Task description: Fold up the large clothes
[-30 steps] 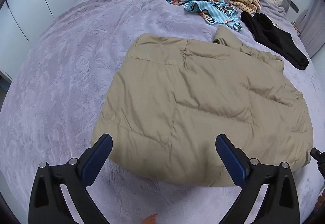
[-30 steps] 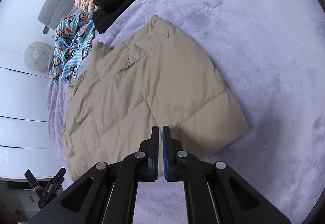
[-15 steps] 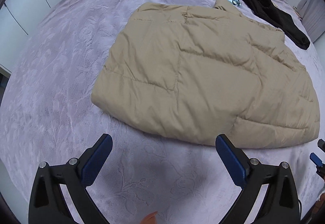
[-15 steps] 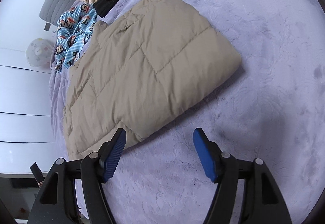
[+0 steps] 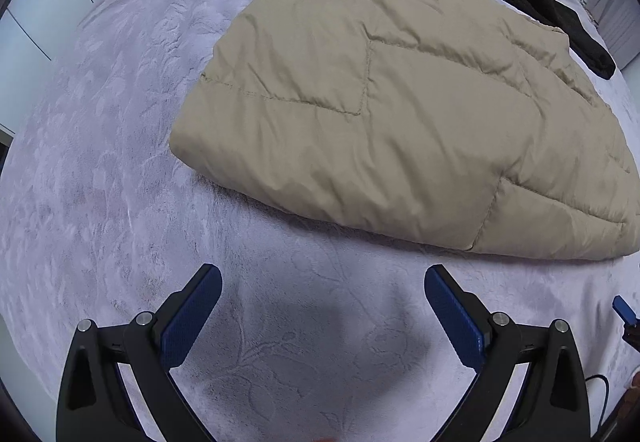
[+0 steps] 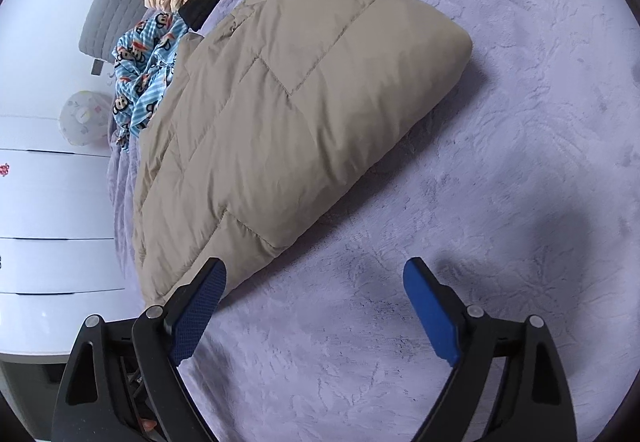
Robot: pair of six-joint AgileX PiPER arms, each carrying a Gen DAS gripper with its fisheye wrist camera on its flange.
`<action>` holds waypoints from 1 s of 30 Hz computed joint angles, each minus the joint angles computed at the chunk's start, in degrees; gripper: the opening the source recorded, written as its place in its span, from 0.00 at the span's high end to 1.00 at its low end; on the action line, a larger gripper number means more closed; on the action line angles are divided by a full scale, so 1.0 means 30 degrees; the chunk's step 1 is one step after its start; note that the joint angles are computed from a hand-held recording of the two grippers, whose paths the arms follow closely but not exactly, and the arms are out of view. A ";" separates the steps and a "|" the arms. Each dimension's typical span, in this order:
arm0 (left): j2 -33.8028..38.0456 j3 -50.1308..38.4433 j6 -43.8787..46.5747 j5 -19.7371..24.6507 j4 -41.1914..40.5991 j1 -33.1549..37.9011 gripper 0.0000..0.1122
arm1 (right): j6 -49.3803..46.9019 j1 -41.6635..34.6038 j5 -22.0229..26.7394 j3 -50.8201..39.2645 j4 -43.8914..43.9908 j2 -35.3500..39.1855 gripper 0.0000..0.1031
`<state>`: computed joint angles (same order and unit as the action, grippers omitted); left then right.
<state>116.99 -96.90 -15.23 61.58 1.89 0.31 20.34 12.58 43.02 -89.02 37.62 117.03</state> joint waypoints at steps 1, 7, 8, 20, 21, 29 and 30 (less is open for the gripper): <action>-0.0040 0.0096 0.0021 -0.0149 -0.0175 0.0051 0.09 | -0.0040 0.0000 0.0004 -0.0055 0.0079 0.0036 0.10; -0.0397 0.0635 0.0349 -0.1122 -0.1333 0.0549 0.09 | -0.0255 -0.0096 -0.0265 0.0116 0.0645 0.0139 0.09; -0.0334 0.0558 0.0342 -0.1078 -0.1489 0.0640 0.09 | -0.0402 -0.0157 -0.0300 0.0166 0.0973 0.0212 0.01; 0.0556 -0.0076 0.1428 -0.0911 -0.5552 0.3105 0.09 | -0.1246 -0.0497 -0.0182 -0.0963 0.2943 0.1641 0.00; 0.0625 -0.0205 0.1200 -0.0873 -0.5398 0.3202 0.09 | -0.1110 -0.0517 -0.0034 -0.1226 0.2818 0.1825 0.00; 0.1204 -0.0389 0.2931 -0.0978 -0.8483 0.4538 0.09 | -0.2166 -0.0951 0.0528 -0.1874 0.4484 0.2733 0.00; 0.1364 -0.0397 0.3425 -0.1007 -0.9399 0.4824 0.09 | -0.2246 -0.0986 0.0546 -0.1918 0.4629 0.2813 0.00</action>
<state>121.09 -98.09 -4.96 58.56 -26.31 14.79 13.61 9.63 44.66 -94.78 51.50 125.47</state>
